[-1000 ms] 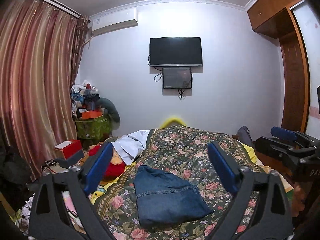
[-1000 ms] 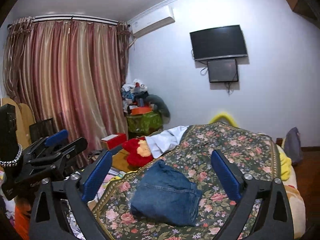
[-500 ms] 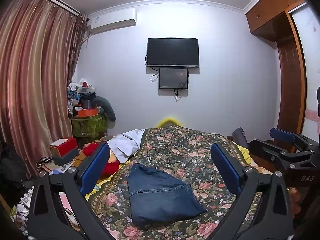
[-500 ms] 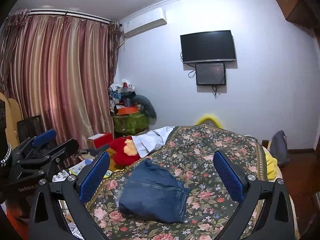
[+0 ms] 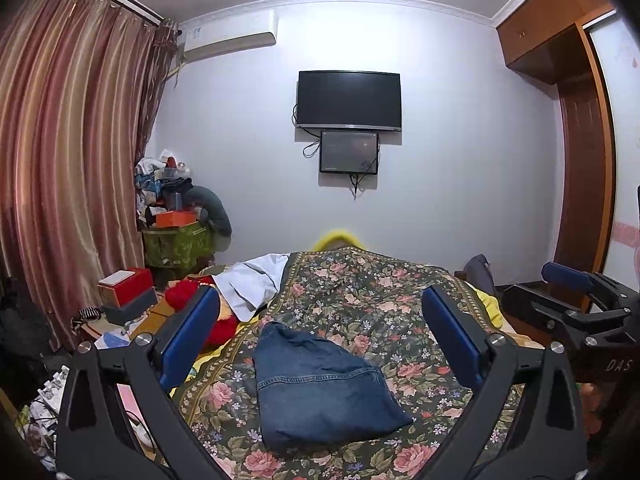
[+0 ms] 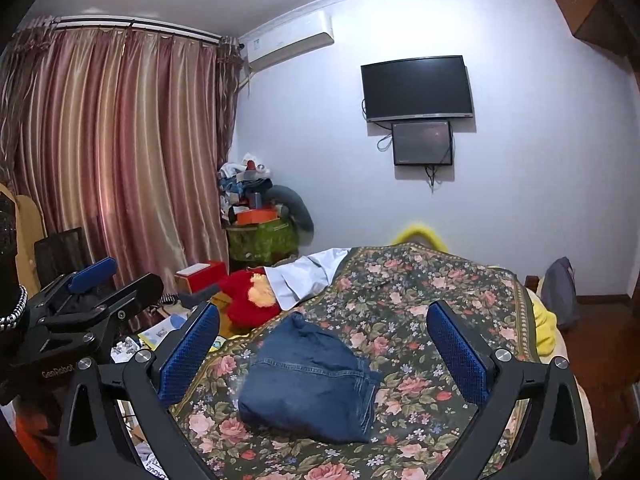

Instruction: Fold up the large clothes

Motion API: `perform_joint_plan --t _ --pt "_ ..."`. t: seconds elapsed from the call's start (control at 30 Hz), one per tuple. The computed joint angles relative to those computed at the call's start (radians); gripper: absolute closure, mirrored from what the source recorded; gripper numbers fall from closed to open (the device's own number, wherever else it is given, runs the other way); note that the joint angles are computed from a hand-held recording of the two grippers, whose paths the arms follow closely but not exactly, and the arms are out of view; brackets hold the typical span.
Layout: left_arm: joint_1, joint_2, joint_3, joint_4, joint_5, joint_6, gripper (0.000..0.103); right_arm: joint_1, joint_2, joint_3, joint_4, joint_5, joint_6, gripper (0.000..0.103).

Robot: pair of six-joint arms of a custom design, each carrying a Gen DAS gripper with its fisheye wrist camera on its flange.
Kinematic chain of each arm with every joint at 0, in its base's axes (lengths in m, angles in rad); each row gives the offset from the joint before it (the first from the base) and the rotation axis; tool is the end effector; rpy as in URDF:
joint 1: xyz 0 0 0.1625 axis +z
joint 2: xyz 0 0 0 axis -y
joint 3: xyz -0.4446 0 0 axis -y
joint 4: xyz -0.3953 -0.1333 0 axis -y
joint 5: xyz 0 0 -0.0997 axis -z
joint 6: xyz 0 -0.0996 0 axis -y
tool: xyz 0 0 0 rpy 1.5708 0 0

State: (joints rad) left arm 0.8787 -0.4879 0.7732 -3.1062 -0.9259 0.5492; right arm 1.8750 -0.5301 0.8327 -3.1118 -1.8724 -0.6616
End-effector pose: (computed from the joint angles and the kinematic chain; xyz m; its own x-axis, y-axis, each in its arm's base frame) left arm -0.4122 -0.8000 0.3292 -0.7303 0.1871 -0.6570 0.6828 0.1701 -0.7105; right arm 0.3635 -0.8117 0.3327 -0.7251 -0.2056 0.6572 -0.6885 0.2345 -0.6863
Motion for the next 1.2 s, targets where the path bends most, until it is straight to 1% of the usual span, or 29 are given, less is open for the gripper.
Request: perform_joint_plan --t 0.5,0.63,1.2 --pt "0.002 0.000 -0.001 0.003 -0.008 -0.008 0.001 -0.010 -0.008 -0.005 0.038 0.008 0.056 0.000" --pt "0.005 -0.001 -0.004 0.009 -0.013 -0.011 0.001 -0.008 -0.006 -0.005 0.031 -0.002 0.048 0.000" --pt "0.007 -0.004 0.000 0.027 -0.022 -0.033 0.001 -0.005 -0.012 0.005 0.023 -0.001 0.039 0.000"
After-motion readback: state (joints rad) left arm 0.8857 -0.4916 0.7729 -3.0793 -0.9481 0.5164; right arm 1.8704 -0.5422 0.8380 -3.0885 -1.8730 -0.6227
